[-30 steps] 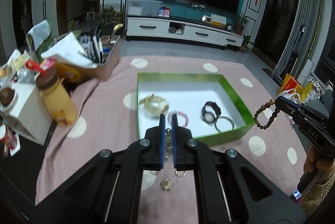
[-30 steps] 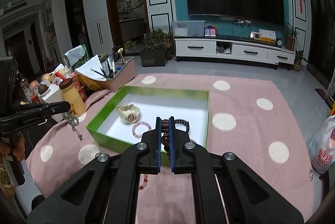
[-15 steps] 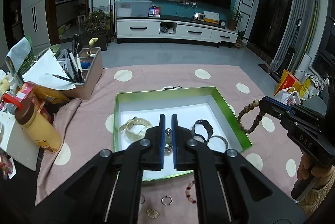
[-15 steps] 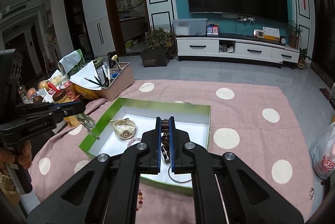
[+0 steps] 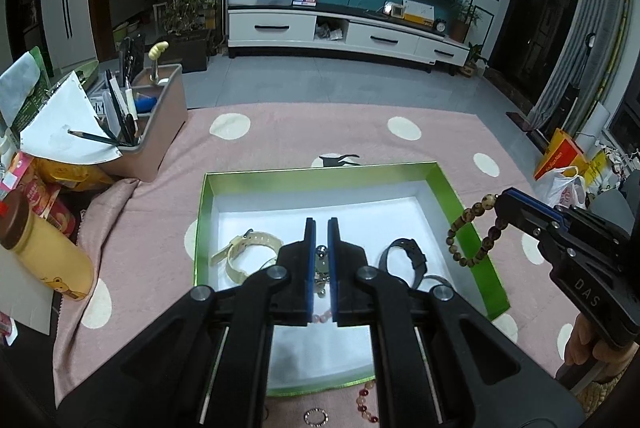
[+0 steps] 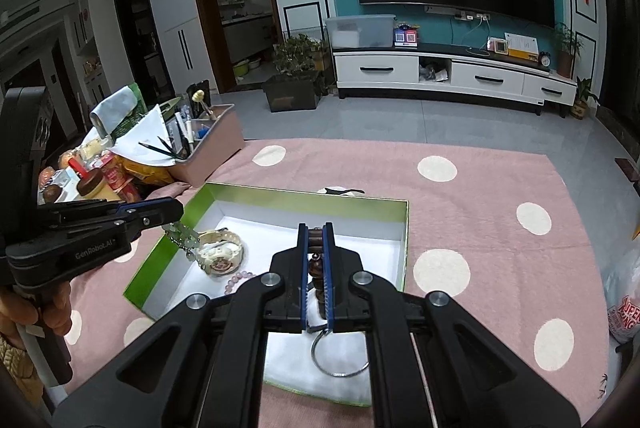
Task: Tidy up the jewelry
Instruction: 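Lower both held items into the green box and open both tools, then withdraw both tools from the green box back over the table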
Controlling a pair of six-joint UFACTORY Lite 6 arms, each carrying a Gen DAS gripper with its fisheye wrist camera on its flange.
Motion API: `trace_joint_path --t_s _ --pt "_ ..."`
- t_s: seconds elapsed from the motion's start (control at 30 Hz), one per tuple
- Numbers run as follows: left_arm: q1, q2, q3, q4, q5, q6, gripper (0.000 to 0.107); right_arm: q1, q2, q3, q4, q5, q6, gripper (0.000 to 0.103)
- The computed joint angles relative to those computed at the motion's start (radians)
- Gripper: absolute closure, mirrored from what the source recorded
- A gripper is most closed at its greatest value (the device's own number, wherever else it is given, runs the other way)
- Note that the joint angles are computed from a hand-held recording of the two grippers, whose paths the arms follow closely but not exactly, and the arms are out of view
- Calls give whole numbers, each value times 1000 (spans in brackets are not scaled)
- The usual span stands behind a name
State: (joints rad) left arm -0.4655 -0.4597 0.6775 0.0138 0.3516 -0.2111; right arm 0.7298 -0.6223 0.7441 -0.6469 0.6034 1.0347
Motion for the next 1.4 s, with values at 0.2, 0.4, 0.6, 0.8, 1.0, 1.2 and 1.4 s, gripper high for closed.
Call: trace_joint_path --t_s 0.2,0.4,0.6,0.8,1.0,1.2,1.4 --pt "-24 114 31 49 -57 -62 102 -77 86 -4 9 -86 -23 97" --pt "-36 221 72 124 -96 -151 102 -162 167 -1 11 -161 -40 97" --pt "-44 324 126 207 -133 -273 78 -252 211 8 114 -230 -128 90" --pt "-53 284 96 329 -119 -376 71 -276 109 -60 201 -224 -212 79" --pt "-55 163 28 400 -58 -426 60 -245 -73 -141 248 -144 -242 77" --pt "-128 -26 -75 503 52 -542 48 -92 -275 -199 163 33 -106 75" --pt "-299 -222 -166 630 235 -722 34 304 -416 -232 -59 333 261 68"
